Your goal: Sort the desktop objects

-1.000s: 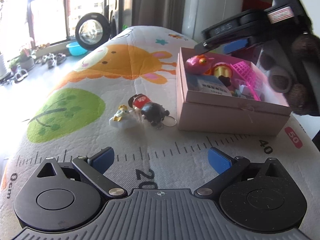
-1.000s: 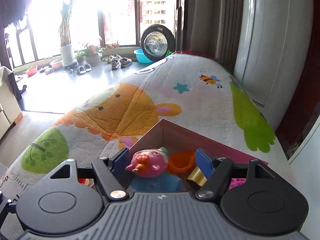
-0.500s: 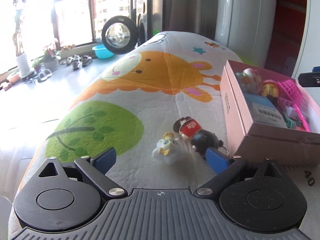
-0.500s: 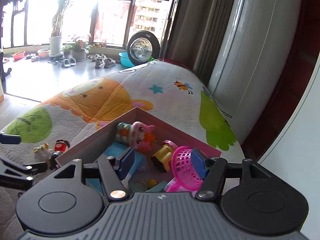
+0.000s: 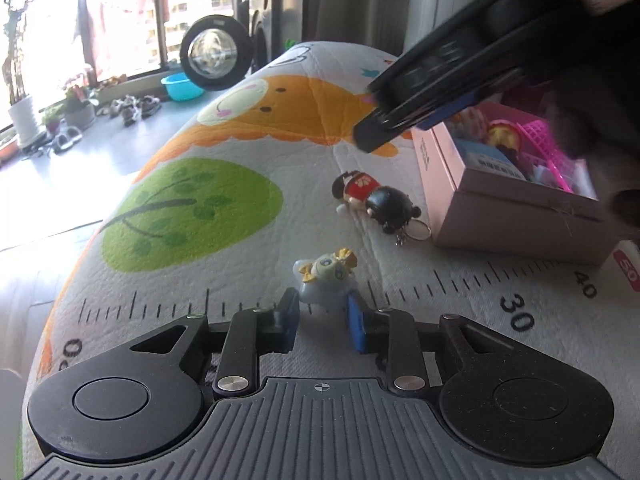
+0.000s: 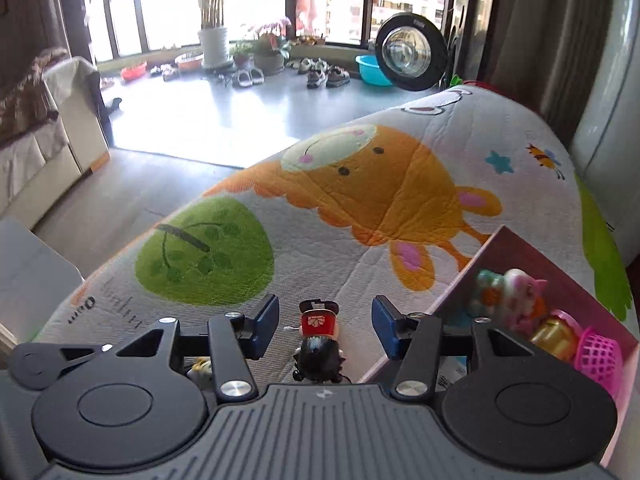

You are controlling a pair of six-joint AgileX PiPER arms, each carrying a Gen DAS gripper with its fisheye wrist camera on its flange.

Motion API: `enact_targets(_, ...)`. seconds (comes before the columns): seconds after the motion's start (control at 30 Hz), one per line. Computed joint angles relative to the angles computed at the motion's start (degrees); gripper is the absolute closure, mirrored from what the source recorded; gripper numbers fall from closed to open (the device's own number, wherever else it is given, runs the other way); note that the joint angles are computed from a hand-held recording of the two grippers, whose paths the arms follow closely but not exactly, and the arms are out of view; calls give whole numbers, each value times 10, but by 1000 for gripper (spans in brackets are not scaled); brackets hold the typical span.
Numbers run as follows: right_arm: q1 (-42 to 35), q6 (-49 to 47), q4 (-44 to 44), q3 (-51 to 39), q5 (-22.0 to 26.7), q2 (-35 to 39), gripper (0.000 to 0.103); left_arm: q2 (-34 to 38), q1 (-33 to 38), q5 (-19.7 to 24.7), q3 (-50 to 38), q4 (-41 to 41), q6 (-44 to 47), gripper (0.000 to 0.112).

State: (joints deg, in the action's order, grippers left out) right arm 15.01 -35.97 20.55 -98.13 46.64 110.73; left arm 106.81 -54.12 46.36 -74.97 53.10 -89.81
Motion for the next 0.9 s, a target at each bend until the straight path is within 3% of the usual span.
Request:
enact_targets(0.03,20,28,-38,-12,-10,16,52,-6,-3,-3,9,2,-10,80)
enact_targets(0.2,106,170,-253,-35,-59,76,52,-30,-10,-11,46,20,-49,45)
enact_targets(0.27,118,174,-277,-36,-54,86,54,-41,-15,-12,64,36,-67,32)
enact_targets(0.33,120,171,-276,-20,-63,83,61,-51,-19,-16,79,46,-77,28)
enact_targets(0.37,119,165,-269,-18,-58,80,70,-55,-22,-17,86,50,-82,26)
enact_targets(0.4,114,153,-246,-28,-34,80,73,-58,-24,-19,90,52,-84,25)
enact_targets(0.5,77,74,-120,-5,32,46,74,-62,-33,-18,96,54,-80,23)
enact_targets(0.57,50,9,-60,65,37,-3,74,-65,-38,-25,102,56,-76,18)
enact_targets(0.77,-51,-98,-3,255,-12,-133,74,-43,-42,-20,71,41,-39,18)
enact_targets(0.9,-112,-133,-13,353,-123,-195,73,-17,-24,-9,29,25,-23,18)
